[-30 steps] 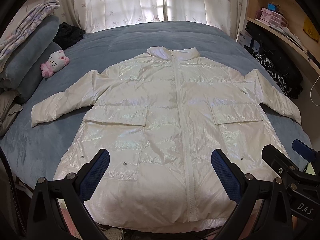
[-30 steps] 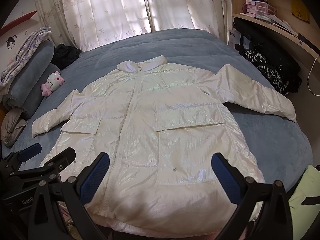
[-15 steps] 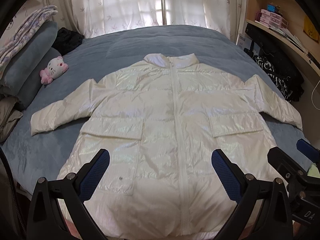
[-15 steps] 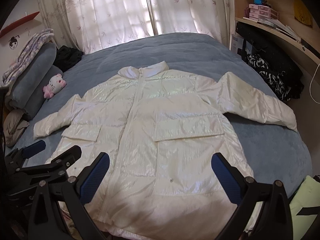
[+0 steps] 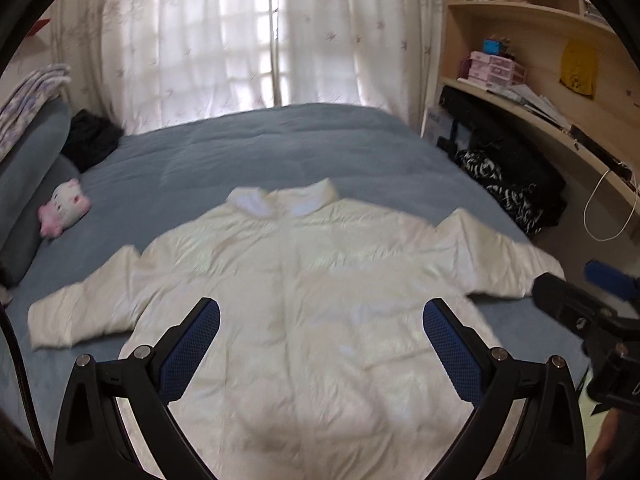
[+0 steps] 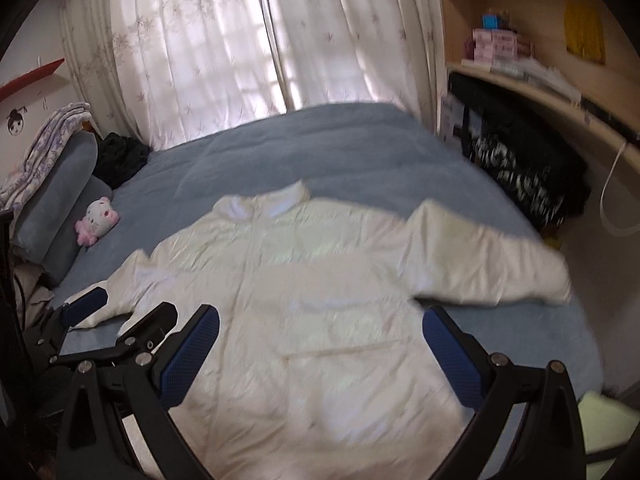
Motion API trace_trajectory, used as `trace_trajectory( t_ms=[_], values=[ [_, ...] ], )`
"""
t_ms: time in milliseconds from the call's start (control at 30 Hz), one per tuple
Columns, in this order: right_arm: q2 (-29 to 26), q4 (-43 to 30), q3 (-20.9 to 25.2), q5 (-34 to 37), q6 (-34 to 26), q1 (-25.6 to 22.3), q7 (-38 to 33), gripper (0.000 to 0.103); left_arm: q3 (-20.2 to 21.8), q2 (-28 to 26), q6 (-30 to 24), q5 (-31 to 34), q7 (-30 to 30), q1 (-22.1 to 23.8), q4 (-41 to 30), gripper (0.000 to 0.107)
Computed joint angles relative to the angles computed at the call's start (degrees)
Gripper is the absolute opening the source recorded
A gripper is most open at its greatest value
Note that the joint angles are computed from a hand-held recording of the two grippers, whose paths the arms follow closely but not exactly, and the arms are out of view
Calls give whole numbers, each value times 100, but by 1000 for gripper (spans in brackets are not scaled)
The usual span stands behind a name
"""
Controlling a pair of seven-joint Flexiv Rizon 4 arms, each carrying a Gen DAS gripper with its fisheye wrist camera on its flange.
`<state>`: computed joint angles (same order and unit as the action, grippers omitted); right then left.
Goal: Fold large clothes
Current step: 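Grasp the jacket sleeve with the right tool and fold it across the body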
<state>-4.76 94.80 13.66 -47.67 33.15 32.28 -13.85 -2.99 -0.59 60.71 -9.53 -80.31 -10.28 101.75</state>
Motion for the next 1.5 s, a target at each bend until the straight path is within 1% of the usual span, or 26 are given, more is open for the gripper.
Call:
trace_trajectory(
  t_ms=[33, 133, 233, 300, 333, 367, 433, 567, 633, 700, 767, 833, 900, 1000, 1067, 1133, 1167, 1200, 1233, 1267, 1333, 1367, 1400, 1433, 1467, 1500],
  values=[
    [11, -22, -28, -100, -94, -13, -81, 102, -40, -115, 11, 30, -20, 0, -144, 101],
    [5, -167, -129, -541, -712, -49, -350, 102, -141, -491, 44, -74, 56, -30, -575, 101],
    [41, -195, -228, -900, -1178, -169, -441, 102, -233, -876, 78, -236, 91, -91, -997, 101],
    [97, -144, -295, -925, -1340, -340, -383, 102, -316, -1195, 61, -342, 102, -145, -1331, 101],
    [164, -86, -325, -795, -1228, -470, -384, 102, -343, -1342, 36, -366, 83, -185, -1483, 101],
    [256, 11, -370, -528, -953, -652, -410, 102, -357, -1482, 15, -383, 26, -230, -1630, 101],
    [360, 143, -408, -198, -731, -916, -390, 102, -290, -1746, 5, -212, -257, -378, -1936, 101],
    [558, 606, -518, 419, -131, -1466, -424, 102, 5, -2336, 49, 460, -963, -784, -2618, 101],
    [657, 888, -542, 834, 185, -1691, -347, 99, 73, -2566, -1, 666, -1157, -905, -2852, 101],
    [747, 1213, -607, 1388, 597, -1935, -200, 94, 72, -2780, -105, 767, -1213, -979, -3035, 101],
    [804, 1487, -631, 1716, 828, -2123, -4, 93, 31, -2961, 24, 806, -1198, -1013, -3097, 101],
    [821, 1775, -678, 2123, 1168, -2303, 164, 92, 130, -3118, 75, 961, -1278, -1128, -3196, 101],
    [810, 2042, -744, 2610, 1516, -2462, 218, 89, 221, -3282, 12, 1119, -1306, -1233, -3338, 101],
    [726, 2303, -802, 3168, 1856, -2622, 335, 84, 225, -3523, -307, 1150, -1317, -1300, -3597, 101],
    [659, 2438, -832, 3540, 2131, -2693, 366, 84, 240, -3701, -568, 1121, -1406, -1330, -3820, 101],
    [598, 2688, -843, 3955, 2844, -2764, 491, 84, 265, -3854, -683, 1134, -1499, -1359, -3983, 101],
    [565, 2754, -847, 3994, 3069, -2785, 555, 84, 244, -3901, -700, 1126, -1493, -1353, -4011, 101],
    [528, 2844, -851, 3900, 3298, -2811, 736, 84, 239, -3962, -727, 1128, -1494, -1359, -4071, 99],
    [502, 2889, -852, 3769, 3411, -2821, 890, 84, 256, -4029, -750, 1145, -1521, -1378, -4144, 91],
    [451, 2964, -867, 3562, 3616, -2840, 1087, 84, 277, -4094, -813, 1159, -1551, -1398, -4228, 88],
    [353, 3015, -901, 3338, 3785, -2849, 1290, 84, 309, -4196, -953, 1166, -1625, -1415, -4369, 75],
    [298, 2983, -911, 3340, 3792, -2839, 1280, 86, 287, -4238, -993, 1134, -1647, -1397, -4411, 72],
    [241, 2911, -911, 3359, 3669, -2814, 1217, 86, 282, -4271, -1036, 1109, -1685, -1386, -4449, 69],
    [180, 2880, -938, 3327, 3650, -2814, 1177, 86, 290, -4302, -1062, 1102, -1727, -1380, -4484, 62],
    [154, 2847, -950, 3265, 3590, -2796, 1179, 88, 331, -4326, -1059, 1135, -1789, -1392, -4513, 59],
    [123, 2821, -967, 3247, 3571, -2795, 1153, 90, 345, -4342, -1059, 1157, -1809, -1391, -4533, 51]
  ],
)
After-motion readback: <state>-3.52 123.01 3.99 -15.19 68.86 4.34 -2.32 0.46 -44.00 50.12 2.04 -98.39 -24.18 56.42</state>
